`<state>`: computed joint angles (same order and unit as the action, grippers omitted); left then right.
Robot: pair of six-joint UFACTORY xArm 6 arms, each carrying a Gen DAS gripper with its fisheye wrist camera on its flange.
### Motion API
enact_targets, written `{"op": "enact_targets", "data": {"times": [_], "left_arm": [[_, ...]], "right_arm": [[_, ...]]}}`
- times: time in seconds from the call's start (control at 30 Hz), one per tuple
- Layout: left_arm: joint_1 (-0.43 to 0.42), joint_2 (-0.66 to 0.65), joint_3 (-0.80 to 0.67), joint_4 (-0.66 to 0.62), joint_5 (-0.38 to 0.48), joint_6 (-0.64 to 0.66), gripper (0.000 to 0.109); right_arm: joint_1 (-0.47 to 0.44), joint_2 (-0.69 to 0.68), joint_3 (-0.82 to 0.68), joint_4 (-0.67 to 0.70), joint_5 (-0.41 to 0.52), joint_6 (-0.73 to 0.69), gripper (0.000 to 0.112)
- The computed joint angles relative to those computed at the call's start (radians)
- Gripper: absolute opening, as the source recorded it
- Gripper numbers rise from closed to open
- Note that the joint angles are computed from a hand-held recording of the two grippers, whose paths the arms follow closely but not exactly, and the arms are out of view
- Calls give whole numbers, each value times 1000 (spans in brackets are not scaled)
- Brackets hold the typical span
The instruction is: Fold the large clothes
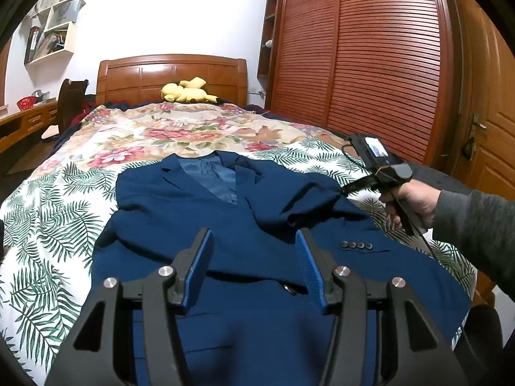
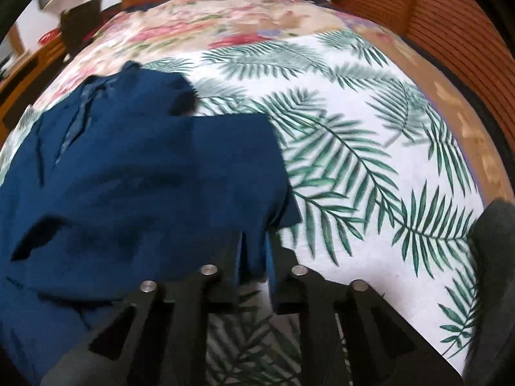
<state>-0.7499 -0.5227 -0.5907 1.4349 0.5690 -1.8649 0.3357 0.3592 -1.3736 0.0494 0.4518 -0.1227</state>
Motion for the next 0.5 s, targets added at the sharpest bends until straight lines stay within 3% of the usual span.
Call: {"op": "enact_targets", "data": {"times": [0.2,0.5], "left_arm": [[-24,-33,18,-37,28,41,52],[-109,-208,116,-125,183,112,52]], "right_arm": [[49,-152,118,-38,-129,-6,6],[190,-373,198,165,-190,-201,6]]}}
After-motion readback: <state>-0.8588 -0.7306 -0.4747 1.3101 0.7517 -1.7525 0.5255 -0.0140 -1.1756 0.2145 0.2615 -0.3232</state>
